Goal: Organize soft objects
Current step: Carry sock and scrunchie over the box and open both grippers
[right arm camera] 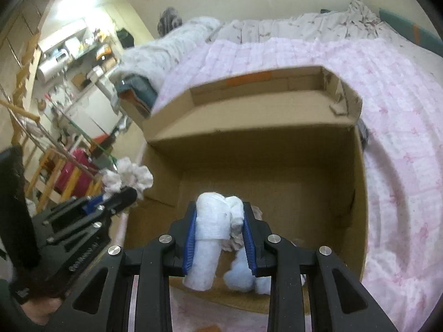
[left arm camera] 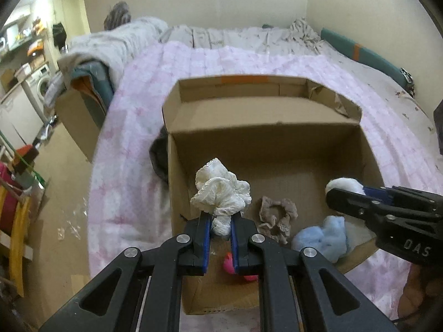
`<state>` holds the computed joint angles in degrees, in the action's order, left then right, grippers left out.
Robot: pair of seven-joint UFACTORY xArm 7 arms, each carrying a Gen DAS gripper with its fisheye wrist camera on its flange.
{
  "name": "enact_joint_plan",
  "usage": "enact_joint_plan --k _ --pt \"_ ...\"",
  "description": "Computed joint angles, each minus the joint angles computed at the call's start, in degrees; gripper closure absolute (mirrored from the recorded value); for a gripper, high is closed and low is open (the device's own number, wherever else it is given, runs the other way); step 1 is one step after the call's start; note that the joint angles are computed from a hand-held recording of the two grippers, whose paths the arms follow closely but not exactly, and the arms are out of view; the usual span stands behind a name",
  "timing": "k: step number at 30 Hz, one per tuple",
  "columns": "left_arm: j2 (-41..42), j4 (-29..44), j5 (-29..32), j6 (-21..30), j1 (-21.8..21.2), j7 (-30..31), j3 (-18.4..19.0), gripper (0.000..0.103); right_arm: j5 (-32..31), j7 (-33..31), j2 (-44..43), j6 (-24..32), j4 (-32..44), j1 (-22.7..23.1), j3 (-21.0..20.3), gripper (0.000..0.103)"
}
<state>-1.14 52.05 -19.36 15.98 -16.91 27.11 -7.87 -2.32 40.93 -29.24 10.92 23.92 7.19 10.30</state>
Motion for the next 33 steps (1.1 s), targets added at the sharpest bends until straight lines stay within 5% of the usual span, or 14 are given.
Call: enact_joint_plan --k 16,22,26,30,31,33 --pt "2.74 1.29 -2.99 4.02 1.01 0.8 -0.84 0.09 -1.27 1.26 5.09 1.21 2.6 -0.49 0.68 0.071" --pt "1.58 -0.2 -1.84 1.24 0.58 0.84 -0.89 0.075 -1.84 2.3 4.65 -1.0 1.88 -0.7 0.8 0.071" --pt "0.88 -1.28 -0.03 -0.64 0.22 -0.32 -0.78 0.043 -2.74 3.13 4.29 -1.8 1.64 -1.66 1.61 0.071" --pt "0.09 -1.59 -2.53 -1.53 -0.38 2.22 -0.61 0.041 -3.41 3.91 4.13 -2.09 1.44 -2.43 2.22 0.069" --pt "-0.02 -1.56 -2.75 -1.57 -0.47 2.36 -0.53 0.037 -3.36 4.01 4.08 -2.25 1.34 -2.39 2.11 0.062" --pt "-0.14 -1.72 -2.65 -2.06 -0.59 2.18 -0.43 0.034 -2.8 4.44 3.62 -3.35 0.69 -2.08 1.75 0.032"
